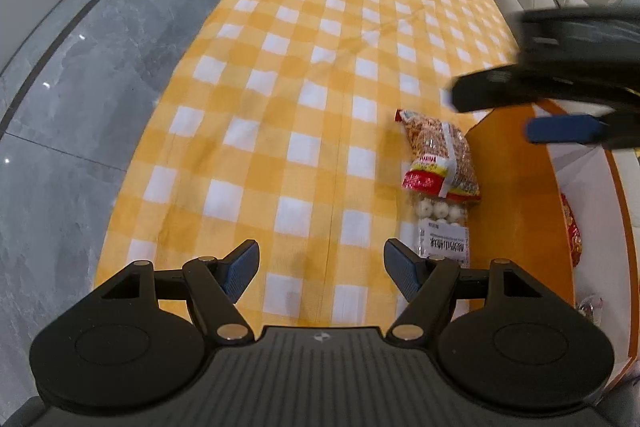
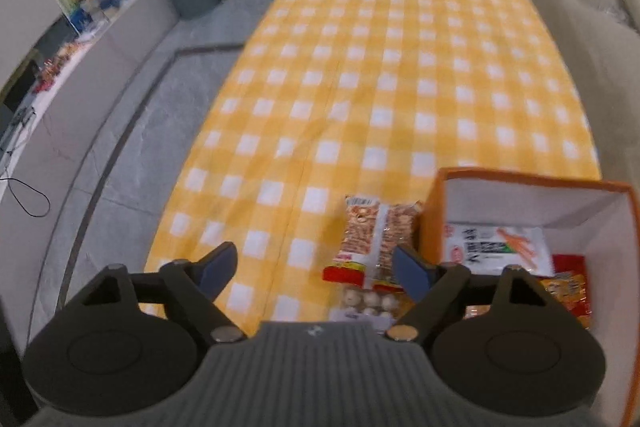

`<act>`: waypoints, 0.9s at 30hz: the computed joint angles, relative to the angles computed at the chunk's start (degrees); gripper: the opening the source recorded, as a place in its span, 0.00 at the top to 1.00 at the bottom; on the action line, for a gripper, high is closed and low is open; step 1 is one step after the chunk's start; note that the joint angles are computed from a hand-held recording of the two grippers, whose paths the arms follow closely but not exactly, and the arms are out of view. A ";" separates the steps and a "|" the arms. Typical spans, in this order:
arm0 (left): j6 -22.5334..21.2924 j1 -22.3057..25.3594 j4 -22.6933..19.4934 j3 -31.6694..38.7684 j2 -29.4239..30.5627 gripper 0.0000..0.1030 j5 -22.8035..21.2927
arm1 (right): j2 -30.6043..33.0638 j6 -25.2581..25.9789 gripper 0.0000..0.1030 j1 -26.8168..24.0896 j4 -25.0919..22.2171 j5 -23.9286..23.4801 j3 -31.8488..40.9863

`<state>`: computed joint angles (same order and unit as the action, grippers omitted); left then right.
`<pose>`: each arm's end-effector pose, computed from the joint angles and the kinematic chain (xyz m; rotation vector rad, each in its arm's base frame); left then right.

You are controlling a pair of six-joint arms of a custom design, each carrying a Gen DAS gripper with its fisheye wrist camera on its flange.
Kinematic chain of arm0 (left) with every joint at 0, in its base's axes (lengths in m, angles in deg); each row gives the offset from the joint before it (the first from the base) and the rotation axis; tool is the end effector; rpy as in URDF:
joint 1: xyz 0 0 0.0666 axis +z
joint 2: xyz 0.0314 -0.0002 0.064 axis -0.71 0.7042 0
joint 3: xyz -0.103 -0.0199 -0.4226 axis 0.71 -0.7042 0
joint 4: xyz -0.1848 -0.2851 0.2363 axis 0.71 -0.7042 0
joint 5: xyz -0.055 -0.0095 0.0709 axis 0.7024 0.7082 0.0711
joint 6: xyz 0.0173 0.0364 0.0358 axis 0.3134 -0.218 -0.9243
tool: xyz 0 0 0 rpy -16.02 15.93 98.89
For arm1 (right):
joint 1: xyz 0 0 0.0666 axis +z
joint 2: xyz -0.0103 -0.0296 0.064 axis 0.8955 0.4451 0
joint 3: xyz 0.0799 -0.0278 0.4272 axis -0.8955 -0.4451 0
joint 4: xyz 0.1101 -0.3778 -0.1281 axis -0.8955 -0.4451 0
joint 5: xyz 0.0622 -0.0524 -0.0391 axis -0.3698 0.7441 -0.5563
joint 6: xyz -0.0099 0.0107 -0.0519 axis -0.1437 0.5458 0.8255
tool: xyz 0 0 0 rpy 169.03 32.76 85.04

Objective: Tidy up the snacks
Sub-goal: 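Move the right tool to the peanut bag and grasp it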

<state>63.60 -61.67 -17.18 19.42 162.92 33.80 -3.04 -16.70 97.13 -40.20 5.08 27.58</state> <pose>0.4118 -0.1296 0.4680 0.2876 2.7422 -0.3923 0.4231 0.2715 0.5481 0.2760 2.6692 0.1412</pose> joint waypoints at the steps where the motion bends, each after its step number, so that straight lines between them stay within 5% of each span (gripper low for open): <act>1: -0.16 -0.11 -0.16 0.04 0.10 0.19 -0.20 | 1.63 -0.07 0.27 -0.53 -0.80 -0.84 0.86; 10: -1.03 0.05 -1.08 0.39 0.46 0.19 0.84 | 13.43 1.50 0.40 -2.20 -10.52 2.09 7.33; 16: -0.51 1.03 -1.14 0.46 0.38 0.19 2.24 | 18.28 4.87 0.49 0.28 -17.32 12.08 8.90; 22: -0.34 1.56 -1.66 0.63 0.72 0.19 2.22 | 17.81 4.47 0.64 1.11 -16.38 15.58 7.17; 27: -0.41 1.99 -1.81 0.66 0.80 0.19 2.69 | 14.71 4.05 0.66 0.17 -10.13 10.65 5.27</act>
